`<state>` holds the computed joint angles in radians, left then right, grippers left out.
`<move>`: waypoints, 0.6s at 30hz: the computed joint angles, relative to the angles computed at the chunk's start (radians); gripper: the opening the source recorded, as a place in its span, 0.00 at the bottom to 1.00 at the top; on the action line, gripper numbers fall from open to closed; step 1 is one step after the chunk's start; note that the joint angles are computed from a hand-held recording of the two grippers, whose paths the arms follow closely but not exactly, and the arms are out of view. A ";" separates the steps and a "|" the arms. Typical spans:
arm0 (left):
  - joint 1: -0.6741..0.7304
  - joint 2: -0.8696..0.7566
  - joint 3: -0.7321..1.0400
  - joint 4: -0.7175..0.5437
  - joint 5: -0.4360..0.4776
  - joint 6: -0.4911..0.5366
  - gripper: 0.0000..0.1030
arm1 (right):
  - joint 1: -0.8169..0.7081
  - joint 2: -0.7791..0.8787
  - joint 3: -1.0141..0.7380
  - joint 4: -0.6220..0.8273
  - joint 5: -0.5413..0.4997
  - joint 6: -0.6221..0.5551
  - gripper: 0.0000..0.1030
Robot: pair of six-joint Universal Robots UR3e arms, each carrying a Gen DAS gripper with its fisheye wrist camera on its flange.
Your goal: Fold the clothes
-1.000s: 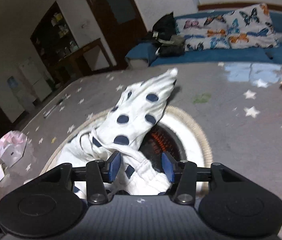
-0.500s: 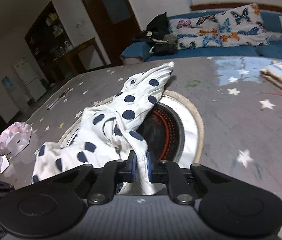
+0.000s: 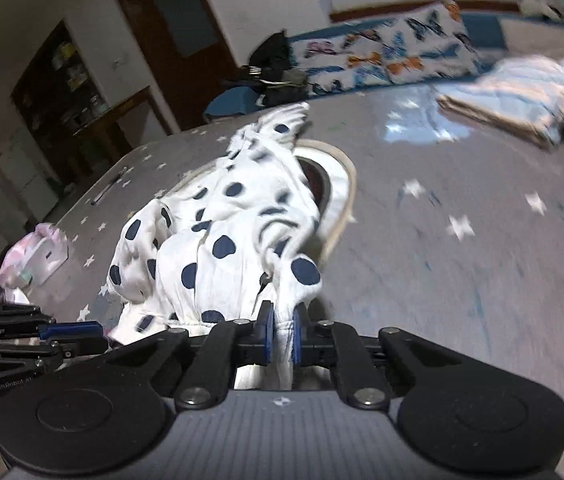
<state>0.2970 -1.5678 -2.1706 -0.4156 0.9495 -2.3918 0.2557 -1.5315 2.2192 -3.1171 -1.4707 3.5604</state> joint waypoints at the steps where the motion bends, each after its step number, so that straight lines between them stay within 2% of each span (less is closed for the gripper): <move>1: 0.001 0.005 -0.012 0.011 0.000 -0.004 0.20 | -0.014 -0.016 0.024 -0.014 0.019 0.039 0.08; 2: 0.002 0.010 -0.023 0.021 0.000 -0.009 0.25 | -0.034 -0.031 0.044 -0.026 0.046 0.076 0.08; 3: 0.002 0.015 -0.034 0.031 0.000 -0.014 0.35 | -0.053 -0.046 0.064 -0.038 0.074 0.113 0.08; 4: -0.001 0.017 -0.050 0.054 0.002 -0.019 0.38 | -0.066 -0.055 0.076 -0.053 0.093 0.139 0.08; 6: -0.018 -0.008 -0.077 0.136 0.012 -0.026 0.38 | -0.076 -0.056 0.082 -0.093 0.111 0.171 0.08; 9: -0.069 -0.076 -0.067 0.251 0.058 -0.103 0.37 | -0.060 -0.040 0.059 -0.129 0.091 0.185 0.08; 11: -0.087 -0.108 -0.036 0.259 0.072 -0.149 0.28 | -0.047 -0.027 0.036 -0.140 0.074 0.190 0.08; 12: -0.093 -0.118 -0.020 0.254 0.077 -0.167 0.15 | -0.039 -0.022 0.025 -0.143 0.059 0.191 0.08; 15: -0.079 -0.088 -0.009 0.253 0.083 -0.162 0.08 | -0.035 -0.027 0.012 -0.159 0.036 0.189 0.08; 18: -0.006 -0.006 -0.033 0.253 0.016 -0.128 0.06 | -0.055 -0.055 0.022 -0.168 0.066 0.186 0.09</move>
